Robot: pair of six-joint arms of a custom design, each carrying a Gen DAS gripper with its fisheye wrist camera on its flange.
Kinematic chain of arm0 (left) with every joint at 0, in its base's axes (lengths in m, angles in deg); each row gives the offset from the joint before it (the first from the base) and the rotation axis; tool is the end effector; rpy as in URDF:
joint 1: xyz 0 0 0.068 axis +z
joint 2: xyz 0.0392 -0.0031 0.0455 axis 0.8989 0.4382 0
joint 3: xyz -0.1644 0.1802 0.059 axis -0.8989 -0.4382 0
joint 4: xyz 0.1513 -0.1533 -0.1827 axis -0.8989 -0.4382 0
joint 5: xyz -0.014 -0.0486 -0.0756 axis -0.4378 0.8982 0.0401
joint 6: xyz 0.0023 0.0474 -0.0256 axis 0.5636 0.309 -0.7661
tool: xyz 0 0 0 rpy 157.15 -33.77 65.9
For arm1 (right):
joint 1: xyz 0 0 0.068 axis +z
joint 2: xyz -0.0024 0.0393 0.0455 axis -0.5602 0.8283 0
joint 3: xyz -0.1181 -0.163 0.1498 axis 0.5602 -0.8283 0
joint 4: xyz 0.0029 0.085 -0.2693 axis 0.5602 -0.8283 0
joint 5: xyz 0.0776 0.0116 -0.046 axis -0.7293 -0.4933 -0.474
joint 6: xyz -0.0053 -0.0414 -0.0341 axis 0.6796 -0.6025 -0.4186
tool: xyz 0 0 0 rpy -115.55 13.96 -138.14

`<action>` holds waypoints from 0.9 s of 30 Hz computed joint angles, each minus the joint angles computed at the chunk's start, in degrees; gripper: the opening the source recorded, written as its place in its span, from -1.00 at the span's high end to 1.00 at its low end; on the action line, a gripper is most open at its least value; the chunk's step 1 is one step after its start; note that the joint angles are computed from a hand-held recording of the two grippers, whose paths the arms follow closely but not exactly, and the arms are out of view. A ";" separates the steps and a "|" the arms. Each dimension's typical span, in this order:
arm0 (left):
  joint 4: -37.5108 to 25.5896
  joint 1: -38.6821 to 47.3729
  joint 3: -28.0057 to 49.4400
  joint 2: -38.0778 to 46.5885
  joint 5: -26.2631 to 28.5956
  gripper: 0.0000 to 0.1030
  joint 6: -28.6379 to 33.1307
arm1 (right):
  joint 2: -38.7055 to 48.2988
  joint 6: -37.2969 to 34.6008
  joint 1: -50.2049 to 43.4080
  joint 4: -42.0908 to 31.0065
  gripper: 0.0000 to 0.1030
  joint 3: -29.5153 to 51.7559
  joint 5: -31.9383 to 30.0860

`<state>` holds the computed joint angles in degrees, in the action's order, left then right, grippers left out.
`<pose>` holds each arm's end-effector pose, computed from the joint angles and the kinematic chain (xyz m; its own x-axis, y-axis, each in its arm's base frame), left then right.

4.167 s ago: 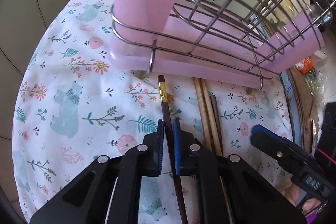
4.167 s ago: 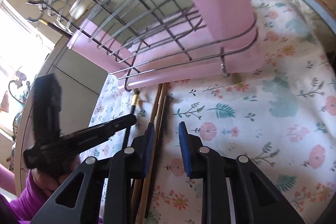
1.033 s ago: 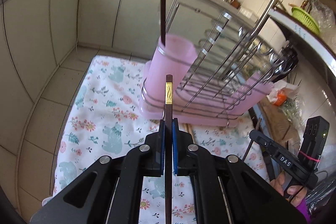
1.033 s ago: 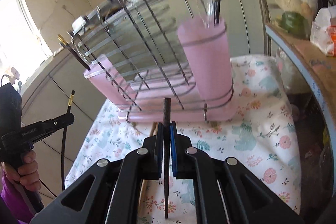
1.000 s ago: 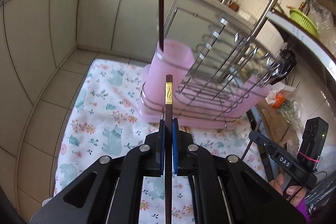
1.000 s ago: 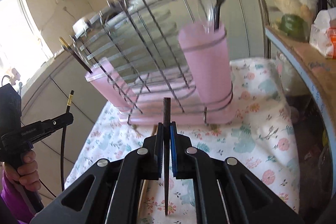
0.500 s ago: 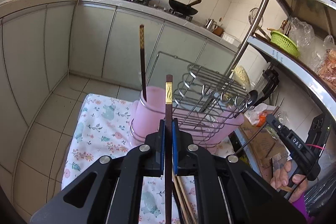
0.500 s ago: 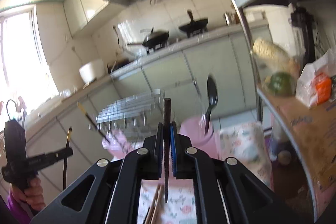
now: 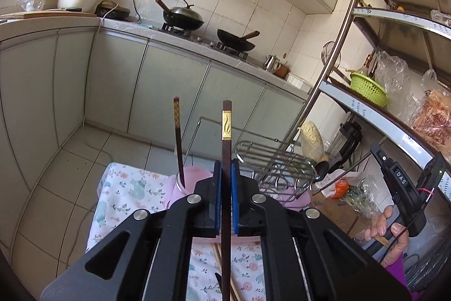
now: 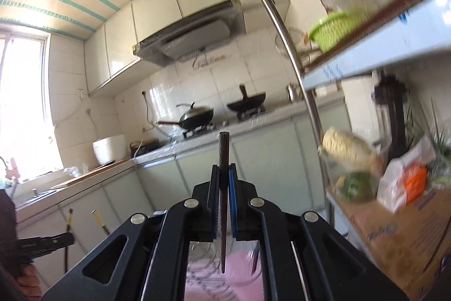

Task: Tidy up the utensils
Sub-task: 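Carry both chopsticks above the pink cup and lower them toward its rim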

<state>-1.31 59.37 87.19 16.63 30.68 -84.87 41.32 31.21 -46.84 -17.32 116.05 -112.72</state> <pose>0.1532 -0.0067 0.3260 -0.3103 -0.4487 -0.8380 -0.2463 0.8894 -0.3851 0.3435 -0.0495 0.3211 -0.2321 0.2208 -0.9473 -0.5776 0.7523 0.3169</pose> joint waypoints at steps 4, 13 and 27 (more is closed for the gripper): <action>2.14 -0.35 0.71 1.05 -0.97 0.90 0.59 | 0.98 -6.04 3.46 -2.85 0.89 2.33 6.02; 11.50 -2.81 4.48 7.04 -9.68 0.90 3.45 | 9.82 -23.25 9.78 -23.03 0.89 9.68 13.50; 61.48 -8.35 -3.73 25.39 -38.76 0.90 23.13 | 12.28 -23.97 8.45 -19.68 0.89 3.92 9.82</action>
